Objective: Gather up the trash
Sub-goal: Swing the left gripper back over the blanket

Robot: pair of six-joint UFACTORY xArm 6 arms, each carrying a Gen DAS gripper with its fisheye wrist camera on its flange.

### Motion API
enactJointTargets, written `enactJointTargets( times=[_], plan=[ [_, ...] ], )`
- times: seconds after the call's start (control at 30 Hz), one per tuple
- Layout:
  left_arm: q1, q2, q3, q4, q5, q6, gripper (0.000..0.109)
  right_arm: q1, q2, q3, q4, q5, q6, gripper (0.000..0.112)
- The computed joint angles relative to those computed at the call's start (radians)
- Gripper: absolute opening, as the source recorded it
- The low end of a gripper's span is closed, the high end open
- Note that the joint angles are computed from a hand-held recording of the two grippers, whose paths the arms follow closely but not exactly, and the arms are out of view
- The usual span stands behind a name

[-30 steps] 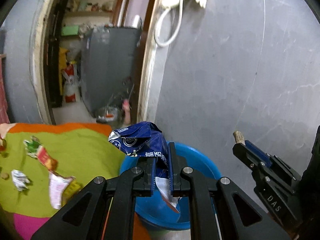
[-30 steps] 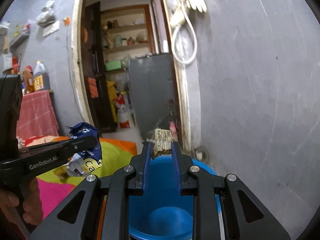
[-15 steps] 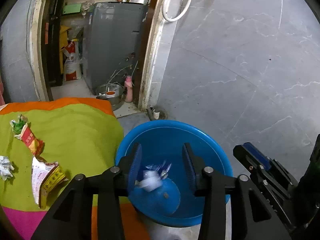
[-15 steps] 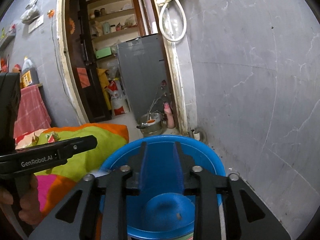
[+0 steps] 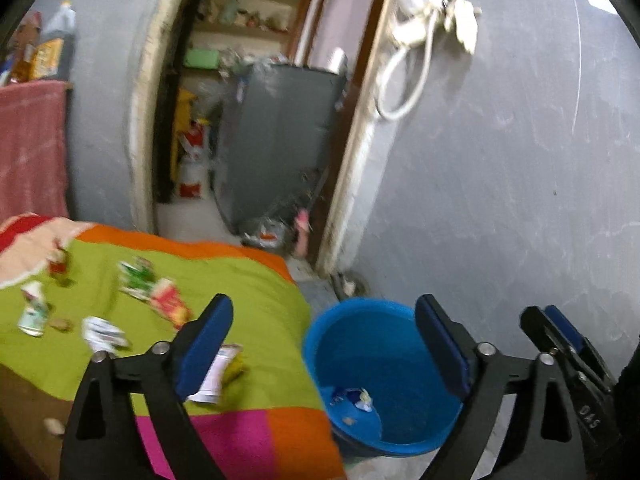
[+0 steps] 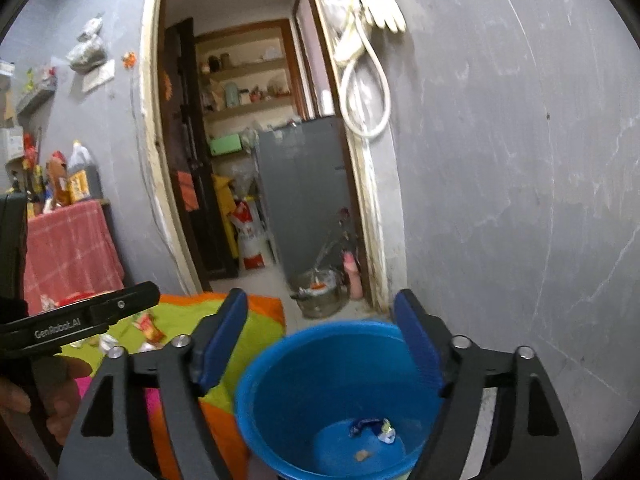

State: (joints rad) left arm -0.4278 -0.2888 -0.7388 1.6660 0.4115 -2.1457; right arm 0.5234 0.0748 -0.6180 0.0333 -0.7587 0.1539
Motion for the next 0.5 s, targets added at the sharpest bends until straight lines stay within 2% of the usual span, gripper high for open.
enactJointTargets(
  times=[0.1,0.2,0.4,0.5],
  plan=[
    [-0.023,-0.122,0.089,-0.015,0.086,0.004,0.098,0.042,-0.031,0.014,0.028,-0.021,-0.020,0.088],
    [-0.039,-0.249,0.180,-0.066,0.152,0.051,0.100,0.084,-0.054,0.026,0.053,-0.046,-0.034,0.102],
    [-0.076,-0.535,0.373,-0.200,0.289,0.187,0.100,0.175,-0.068,0.025,0.087,-0.088,-0.064,0.103],
    [-0.120,-0.663,0.446,-0.277,0.387,0.267,0.100,0.233,-0.058,0.015,0.113,-0.110,-0.093,0.103]
  ],
)
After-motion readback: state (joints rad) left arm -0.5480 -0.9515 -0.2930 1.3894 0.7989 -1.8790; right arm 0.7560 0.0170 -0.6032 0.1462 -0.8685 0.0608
